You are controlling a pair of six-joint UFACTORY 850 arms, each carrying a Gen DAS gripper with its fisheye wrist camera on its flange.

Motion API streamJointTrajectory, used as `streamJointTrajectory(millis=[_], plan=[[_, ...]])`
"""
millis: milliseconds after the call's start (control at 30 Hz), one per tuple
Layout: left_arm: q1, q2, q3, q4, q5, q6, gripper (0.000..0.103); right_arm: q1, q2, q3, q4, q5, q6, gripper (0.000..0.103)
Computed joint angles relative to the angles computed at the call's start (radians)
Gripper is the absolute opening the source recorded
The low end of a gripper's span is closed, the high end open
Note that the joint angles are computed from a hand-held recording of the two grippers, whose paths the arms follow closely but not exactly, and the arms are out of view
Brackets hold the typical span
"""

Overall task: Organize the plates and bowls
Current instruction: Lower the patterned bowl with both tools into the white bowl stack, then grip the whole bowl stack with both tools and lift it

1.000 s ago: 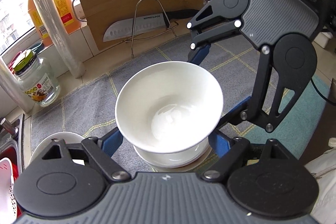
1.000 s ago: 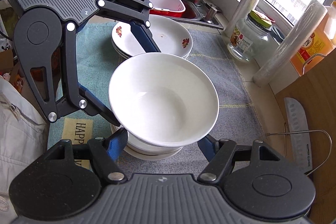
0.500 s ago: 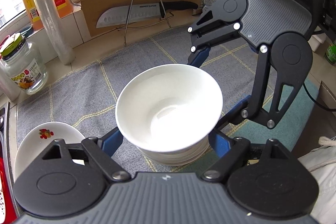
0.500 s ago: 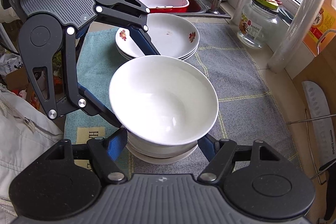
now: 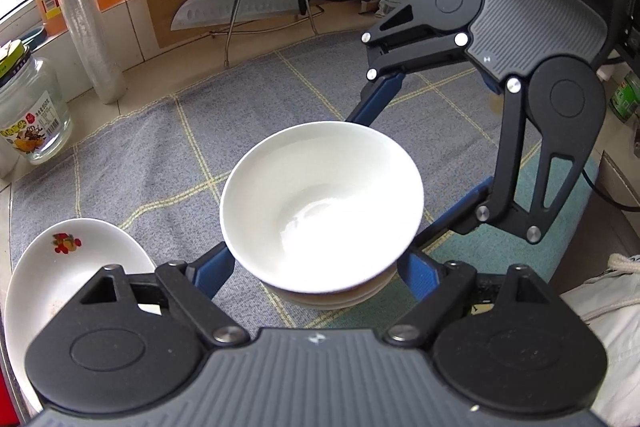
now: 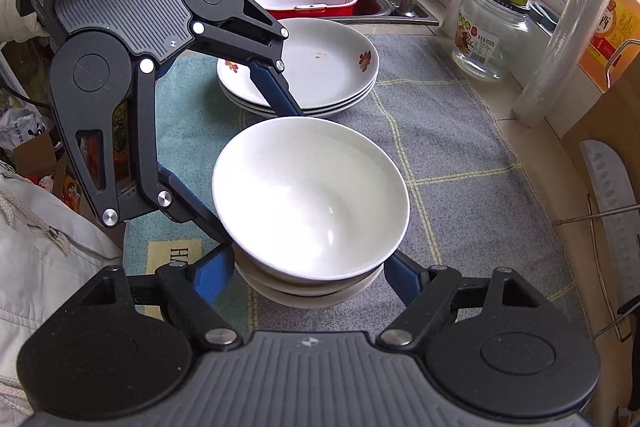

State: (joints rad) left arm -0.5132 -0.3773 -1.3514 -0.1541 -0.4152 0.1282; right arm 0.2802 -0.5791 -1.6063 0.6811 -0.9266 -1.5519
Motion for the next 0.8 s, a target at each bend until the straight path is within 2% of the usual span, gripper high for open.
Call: streamJointTrajectory(millis=[100,133,233,500,667,800], plan=[[-0.003,0.003,0.005,0.022,0.009,-0.009,0.091,-0.006,-0.002,0.001,0.013,-0.011,0.005,0.089],[-0.006,0.006,0.008,0.044,0.015,-0.025,0.095,-0.007,0.000,0.004,0.020,-0.011,0.003,0.092],[-0.006,0.019,0.018,0.048,0.033,-0.016,0.097,-0.006,0.021,0.038,0.038,0.013,-0.028,0.102],[-0.026,0.060,0.081,0.190,0.076,-0.106,0.099,-0.008,0.081,0.145,0.076,0.136,-0.103,0.103],[-0.046,0.070,0.127,0.362,0.113,-0.272,0.099,-0.009,0.111,0.213,0.120,0.218,-0.146,0.103],[-0.045,0.058,0.145,0.321,0.119,-0.243,0.099,-0.005,0.115,0.244,0.136,0.245,-0.145,0.103]])
